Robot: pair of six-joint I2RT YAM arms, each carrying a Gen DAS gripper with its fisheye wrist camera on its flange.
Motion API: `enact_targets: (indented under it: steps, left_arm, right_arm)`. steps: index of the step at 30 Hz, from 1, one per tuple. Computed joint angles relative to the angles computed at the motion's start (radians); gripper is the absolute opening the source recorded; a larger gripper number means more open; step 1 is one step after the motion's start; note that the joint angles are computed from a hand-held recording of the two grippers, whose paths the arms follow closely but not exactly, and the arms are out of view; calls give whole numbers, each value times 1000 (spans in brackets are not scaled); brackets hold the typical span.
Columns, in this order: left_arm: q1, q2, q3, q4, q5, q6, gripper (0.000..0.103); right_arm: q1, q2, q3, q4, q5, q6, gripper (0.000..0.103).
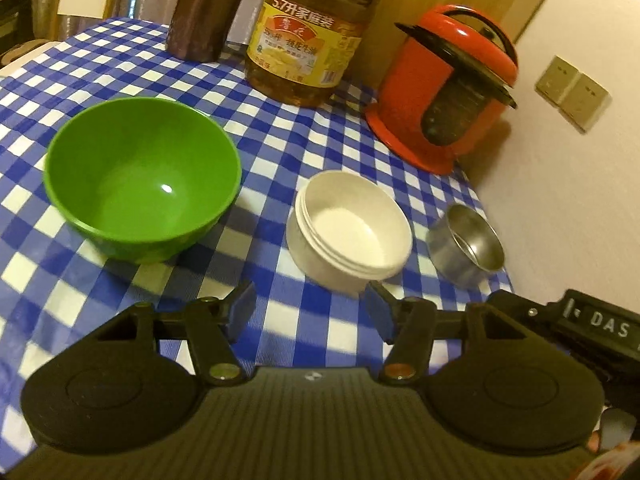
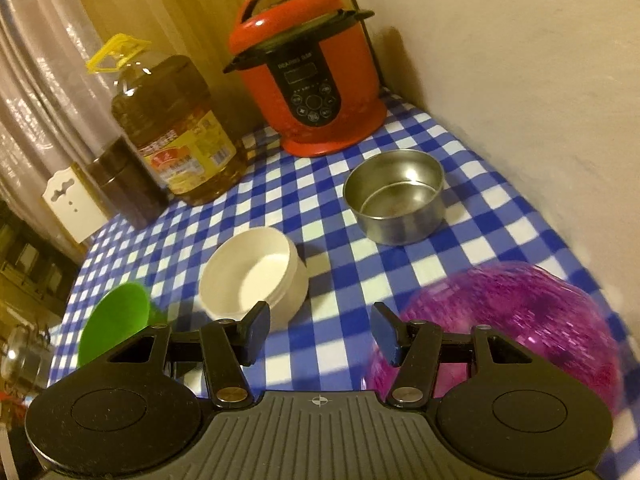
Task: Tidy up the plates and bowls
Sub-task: 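Close both tools on the rim of the white bowl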
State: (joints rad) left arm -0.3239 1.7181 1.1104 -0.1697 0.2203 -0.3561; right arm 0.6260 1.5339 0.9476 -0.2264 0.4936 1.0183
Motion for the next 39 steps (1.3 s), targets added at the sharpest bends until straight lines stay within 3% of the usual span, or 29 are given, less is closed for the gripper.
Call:
enact_targets:
  steps: [9,11,15,25,31,39]
  left_arm:
    - [-15,153,49,150,-19,-198,43]
    - [-18,179,57,177,-19,-233,40]
    - [-18,221,75,214,-16,-281,38]
    - [-24,273,111,232,-12,-322,32]
    - [-26,280,115,240,-11,-338,26]
    - [-12,202,33,211,14,-307,24]
  right_arm:
    - [-127,181,92,148,-103,-103,55]
    - [-150,213,105,175,-131,-120,48]
    - [-194,280,145,200,-186,-150,43]
    - [-240,394,222,207,-296,-158,32]
    - [-245,408,230,222,-331,-154,17]
    - [-224,342,187,170,-351,-139,17]
